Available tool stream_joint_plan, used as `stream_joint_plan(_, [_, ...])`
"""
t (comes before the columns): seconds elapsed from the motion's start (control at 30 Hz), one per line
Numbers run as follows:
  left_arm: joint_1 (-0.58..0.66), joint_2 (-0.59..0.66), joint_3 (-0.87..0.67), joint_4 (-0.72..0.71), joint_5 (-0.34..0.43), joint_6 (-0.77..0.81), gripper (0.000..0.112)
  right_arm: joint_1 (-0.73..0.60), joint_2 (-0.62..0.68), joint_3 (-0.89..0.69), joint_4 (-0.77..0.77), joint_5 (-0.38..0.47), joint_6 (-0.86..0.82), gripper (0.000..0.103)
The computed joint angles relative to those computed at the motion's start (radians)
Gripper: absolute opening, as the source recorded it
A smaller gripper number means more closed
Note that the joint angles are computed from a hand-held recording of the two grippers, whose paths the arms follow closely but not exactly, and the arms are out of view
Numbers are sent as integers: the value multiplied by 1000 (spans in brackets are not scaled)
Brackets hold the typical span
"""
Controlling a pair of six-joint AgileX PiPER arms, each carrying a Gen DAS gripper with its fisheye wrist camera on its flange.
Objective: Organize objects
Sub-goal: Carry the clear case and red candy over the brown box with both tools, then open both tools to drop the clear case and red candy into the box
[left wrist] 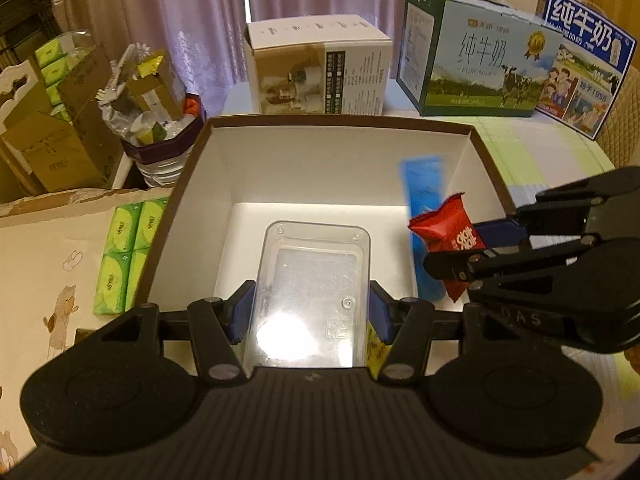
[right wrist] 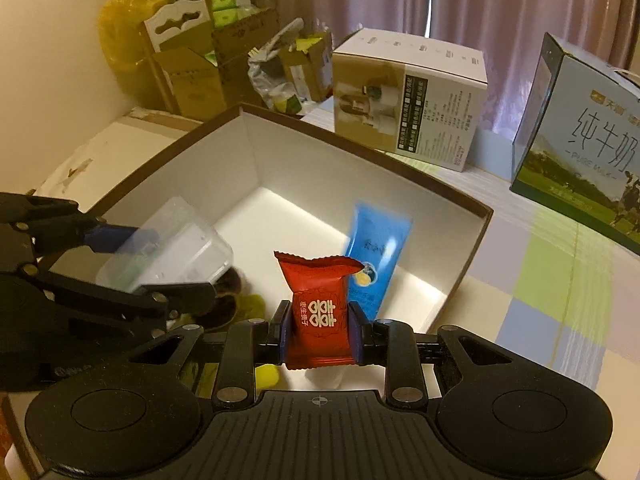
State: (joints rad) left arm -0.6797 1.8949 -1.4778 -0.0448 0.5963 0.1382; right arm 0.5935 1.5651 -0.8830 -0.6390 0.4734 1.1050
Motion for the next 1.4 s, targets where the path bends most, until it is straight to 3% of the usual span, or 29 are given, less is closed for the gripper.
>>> stream_joint_plan(0.2, [0, 109, -119, 14, 47, -14, 54, -58, 53, -42, 75, -30, -111, 25])
stream_joint_plan(0.5, [7, 182, -203, 18, 77, -20, 54, -84, 73, -63, 69, -33, -130, 26])
stream_joint_plan(0.8, [3, 190, -219, 52, 61, -37, 74, -75, 71, -62, 21, -17, -79, 26])
stream_joint_plan(1.4, [8, 101, -112, 21, 11, -11, 83, 3, -46, 13, -37, 25, 52, 28])
